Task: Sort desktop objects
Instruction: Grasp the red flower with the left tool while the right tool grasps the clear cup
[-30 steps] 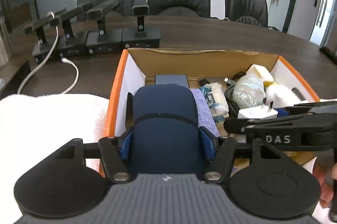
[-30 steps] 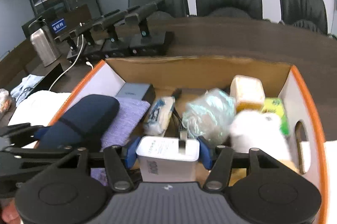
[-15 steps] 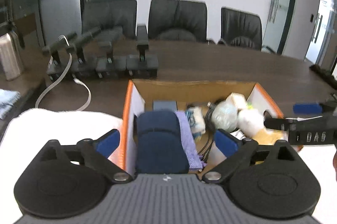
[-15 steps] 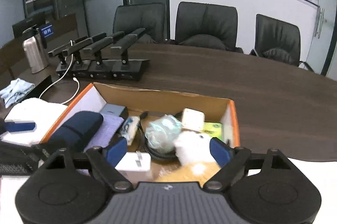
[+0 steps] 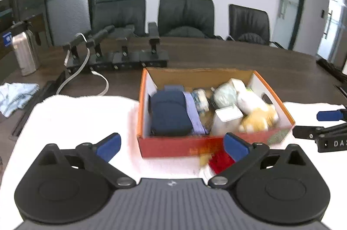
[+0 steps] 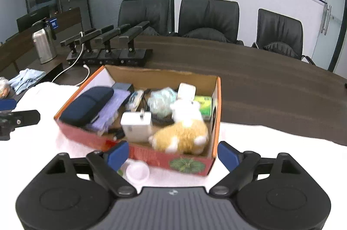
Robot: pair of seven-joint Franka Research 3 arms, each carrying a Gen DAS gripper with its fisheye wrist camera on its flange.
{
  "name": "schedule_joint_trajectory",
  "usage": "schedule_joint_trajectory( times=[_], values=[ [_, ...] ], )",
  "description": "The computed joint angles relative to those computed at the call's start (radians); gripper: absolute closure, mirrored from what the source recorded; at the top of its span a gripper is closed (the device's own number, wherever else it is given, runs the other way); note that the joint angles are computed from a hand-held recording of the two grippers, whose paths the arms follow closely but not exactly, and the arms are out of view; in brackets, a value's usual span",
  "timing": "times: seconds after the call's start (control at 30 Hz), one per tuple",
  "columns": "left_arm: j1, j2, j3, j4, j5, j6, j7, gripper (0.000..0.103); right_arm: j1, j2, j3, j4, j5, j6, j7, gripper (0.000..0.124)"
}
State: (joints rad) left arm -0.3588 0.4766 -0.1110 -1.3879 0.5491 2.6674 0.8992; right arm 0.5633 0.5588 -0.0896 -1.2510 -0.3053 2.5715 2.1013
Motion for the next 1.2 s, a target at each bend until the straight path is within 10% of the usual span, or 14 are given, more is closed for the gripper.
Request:
schedule_joint_trajectory(
  times=[0.43,0.53,0.67,0.83,1.2],
  values=[
    [-0.018,-0.025,0.023,-0.208,0.082,0.201,-0.151,0.0,-0.021,-0.105,0.03,-0.315,0.05,0.191,0.054,0.036],
    [0.053,0.033,-0.065,-0.179,-0.052,0.26,-0.068,0.0,-0.025,-0.077,0.037,-0.306,0.088,0.211,0.044,0.036],
    [-0.028,0.116,0.02,-0.078,-0.044,0.291,-0.105,0.001,-0.021,-0.044,0.029,-0.283,0.126,0.226,0.032,0.036],
    [-0.055,0.209,0.031,0.047,-0.062,0.266,-0.073,0.05,-0.021,-0.022,0.022,-0.27,0.152,0.245,-0.001,0.037],
    [0.205,0.203,-0.232,-0.137,-0.28,0.59,0.1,0.091,0.033,0.101,-0.03,-0.112,0.137,0.254,-0.052,0.04]
  ],
)
